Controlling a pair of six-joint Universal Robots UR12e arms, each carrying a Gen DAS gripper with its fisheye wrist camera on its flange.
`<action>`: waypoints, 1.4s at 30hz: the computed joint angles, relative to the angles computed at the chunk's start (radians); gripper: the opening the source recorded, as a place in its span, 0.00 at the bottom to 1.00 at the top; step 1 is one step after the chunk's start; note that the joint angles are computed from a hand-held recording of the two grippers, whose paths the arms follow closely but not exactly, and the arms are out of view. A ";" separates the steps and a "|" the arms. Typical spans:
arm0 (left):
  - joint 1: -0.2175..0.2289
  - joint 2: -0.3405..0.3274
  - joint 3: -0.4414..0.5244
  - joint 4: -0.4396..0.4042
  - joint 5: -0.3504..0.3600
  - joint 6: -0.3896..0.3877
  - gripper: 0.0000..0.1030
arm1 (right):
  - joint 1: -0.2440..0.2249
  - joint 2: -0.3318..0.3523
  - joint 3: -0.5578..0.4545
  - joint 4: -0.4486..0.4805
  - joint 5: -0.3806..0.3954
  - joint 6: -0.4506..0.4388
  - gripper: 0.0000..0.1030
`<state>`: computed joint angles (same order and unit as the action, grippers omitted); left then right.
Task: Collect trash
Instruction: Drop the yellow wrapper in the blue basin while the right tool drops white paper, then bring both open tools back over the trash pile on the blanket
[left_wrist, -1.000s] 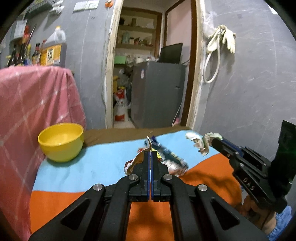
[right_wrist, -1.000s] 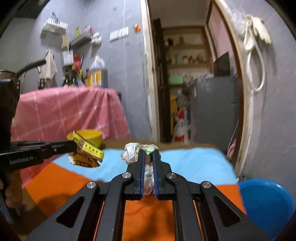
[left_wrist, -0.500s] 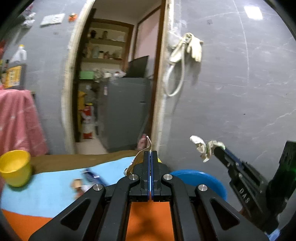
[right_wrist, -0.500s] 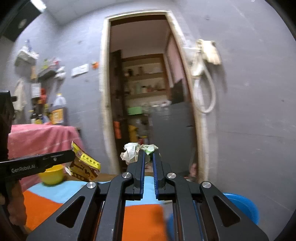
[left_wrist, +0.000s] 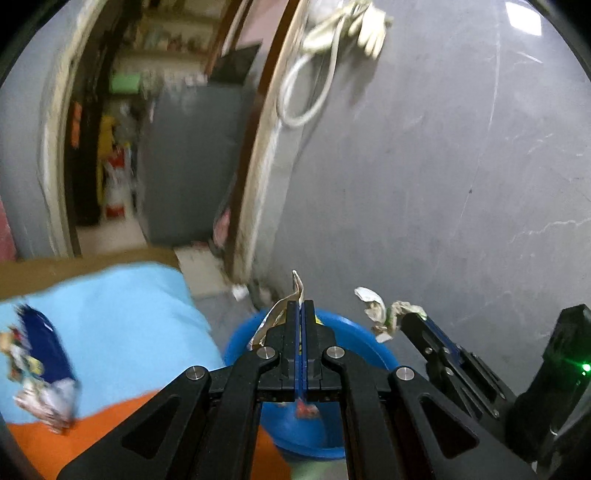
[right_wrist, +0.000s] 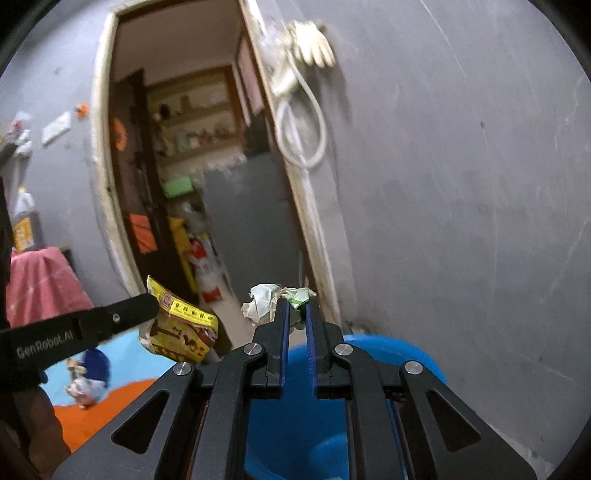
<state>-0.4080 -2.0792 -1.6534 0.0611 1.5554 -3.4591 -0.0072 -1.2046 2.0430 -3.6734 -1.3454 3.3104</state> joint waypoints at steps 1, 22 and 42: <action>0.002 -0.005 0.011 -0.039 -0.006 -0.011 0.00 | -0.003 -0.004 -0.002 0.043 0.000 -0.004 0.09; 0.019 0.062 -0.086 -0.038 0.099 -0.080 0.45 | -0.004 -0.009 -0.007 0.109 0.005 0.007 0.52; -0.012 0.187 -0.348 0.314 0.706 -0.101 0.98 | 0.088 0.040 -0.035 -0.251 0.226 -0.049 1.00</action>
